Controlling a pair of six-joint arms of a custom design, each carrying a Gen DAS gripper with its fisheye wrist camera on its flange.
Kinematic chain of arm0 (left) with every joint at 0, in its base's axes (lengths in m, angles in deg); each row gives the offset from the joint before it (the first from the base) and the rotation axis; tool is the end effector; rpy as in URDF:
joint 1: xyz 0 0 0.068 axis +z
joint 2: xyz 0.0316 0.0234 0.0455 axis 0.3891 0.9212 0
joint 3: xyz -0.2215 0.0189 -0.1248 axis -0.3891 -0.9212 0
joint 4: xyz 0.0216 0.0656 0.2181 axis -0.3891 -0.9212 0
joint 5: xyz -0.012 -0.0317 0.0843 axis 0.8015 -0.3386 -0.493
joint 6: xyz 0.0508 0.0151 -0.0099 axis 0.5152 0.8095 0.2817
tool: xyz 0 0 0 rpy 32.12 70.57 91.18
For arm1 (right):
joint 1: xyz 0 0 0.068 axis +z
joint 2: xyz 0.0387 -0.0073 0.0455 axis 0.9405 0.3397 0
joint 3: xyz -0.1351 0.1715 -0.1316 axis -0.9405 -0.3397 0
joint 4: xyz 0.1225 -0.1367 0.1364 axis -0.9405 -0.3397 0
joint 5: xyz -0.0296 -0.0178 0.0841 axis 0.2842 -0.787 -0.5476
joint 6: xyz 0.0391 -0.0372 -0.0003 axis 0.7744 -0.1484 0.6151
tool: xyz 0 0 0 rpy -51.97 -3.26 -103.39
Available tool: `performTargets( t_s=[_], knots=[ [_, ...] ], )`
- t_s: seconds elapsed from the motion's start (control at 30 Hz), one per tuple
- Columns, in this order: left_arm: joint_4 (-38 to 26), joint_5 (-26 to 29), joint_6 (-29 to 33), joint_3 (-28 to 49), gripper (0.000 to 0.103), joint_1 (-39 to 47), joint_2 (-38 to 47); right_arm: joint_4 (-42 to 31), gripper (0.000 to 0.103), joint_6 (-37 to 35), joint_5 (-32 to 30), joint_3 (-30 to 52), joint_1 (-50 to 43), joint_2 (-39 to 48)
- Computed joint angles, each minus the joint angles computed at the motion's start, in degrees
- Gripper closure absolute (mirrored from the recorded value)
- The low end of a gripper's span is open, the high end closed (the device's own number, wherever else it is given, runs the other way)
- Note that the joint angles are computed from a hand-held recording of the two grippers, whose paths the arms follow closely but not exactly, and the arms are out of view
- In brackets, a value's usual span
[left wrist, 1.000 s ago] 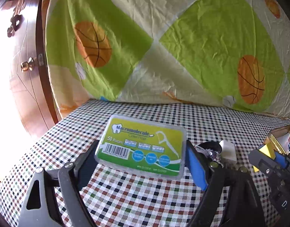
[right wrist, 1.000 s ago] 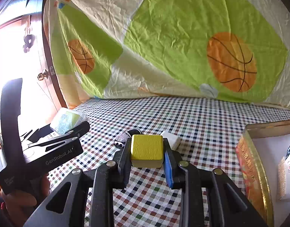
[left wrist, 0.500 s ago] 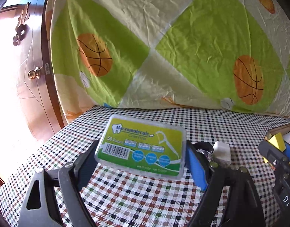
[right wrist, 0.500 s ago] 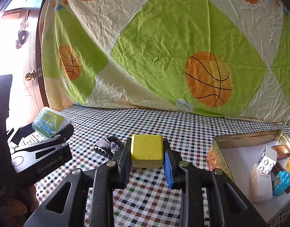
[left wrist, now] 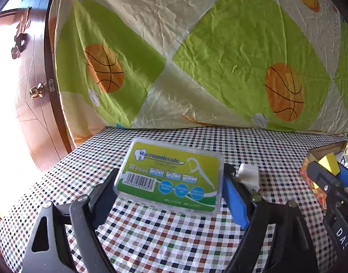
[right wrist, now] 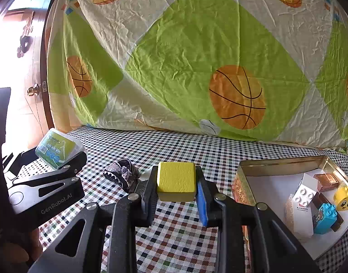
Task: Organize rigid objects
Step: 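Lift the floss box and yellow cube and carry both toward the gold tin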
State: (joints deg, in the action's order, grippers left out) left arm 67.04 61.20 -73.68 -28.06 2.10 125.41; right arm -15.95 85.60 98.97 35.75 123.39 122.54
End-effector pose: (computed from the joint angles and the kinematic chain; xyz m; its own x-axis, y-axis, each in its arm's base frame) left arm 0.2277 -0.0799 0.1177 -0.4225 0.0874 -0.9021 0.1762 0.9843 0.0129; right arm 0.1622 0.1677 0.1292 -0.4012 0.0270 -0.9156 0.1834 0.9817 -0.0514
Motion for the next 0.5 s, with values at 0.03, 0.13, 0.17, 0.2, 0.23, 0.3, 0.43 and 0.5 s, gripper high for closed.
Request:
performTargets(
  t_s=[0.03,0.13,0.17,0.2,0.23,0.3,0.43,0.5],
  knots=[
    [-0.07,-0.15,-0.21,-0.28,0.018,-0.43,-0.27,-0.42,0.072,0.09,0.69,-0.27,0.39,-0.41],
    [-0.13,-1.10,-0.59,-1.31,0.018,-2.46,-1.28,-1.95,0.072,0.22,3.57,-0.98,1.98,-1.50],
    [-0.24,-1.42,-0.77,-1.59,0.018,-3.29,-1.59,-2.56,0.072,0.30,4.40,-1.20,2.46,-1.89],
    [-0.28,-1.75,-0.99,-1.84,0.018,-4.08,-1.82,-2.27,0.072,0.57,5.40,-1.59,2.82,-2.07],
    [-0.36,-2.31,-1.29,-2.05,0.018,-4.98,-2.06,-2.87,0.072,0.82,5.96,-2.04,3.08,-2.75],
    [-0.80,-3.57,-2.04,-2.28,0.018,-6.78,-2.54,-3.68,0.072,1.46,6.43,-3.17,3.32,-4.18],
    [-1.93,-5.58,-2.92,-2.27,0.018,-9.69,-3.30,-5.34,0.072,3.32,7.25,-5.36,3.58,-6.95],
    [-2.43,-6.44,-3.47,-2.22,0.018,-10.91,-3.57,-6.02,0.072,4.09,7.62,-6.53,3.73,-8.45]
  ],
)
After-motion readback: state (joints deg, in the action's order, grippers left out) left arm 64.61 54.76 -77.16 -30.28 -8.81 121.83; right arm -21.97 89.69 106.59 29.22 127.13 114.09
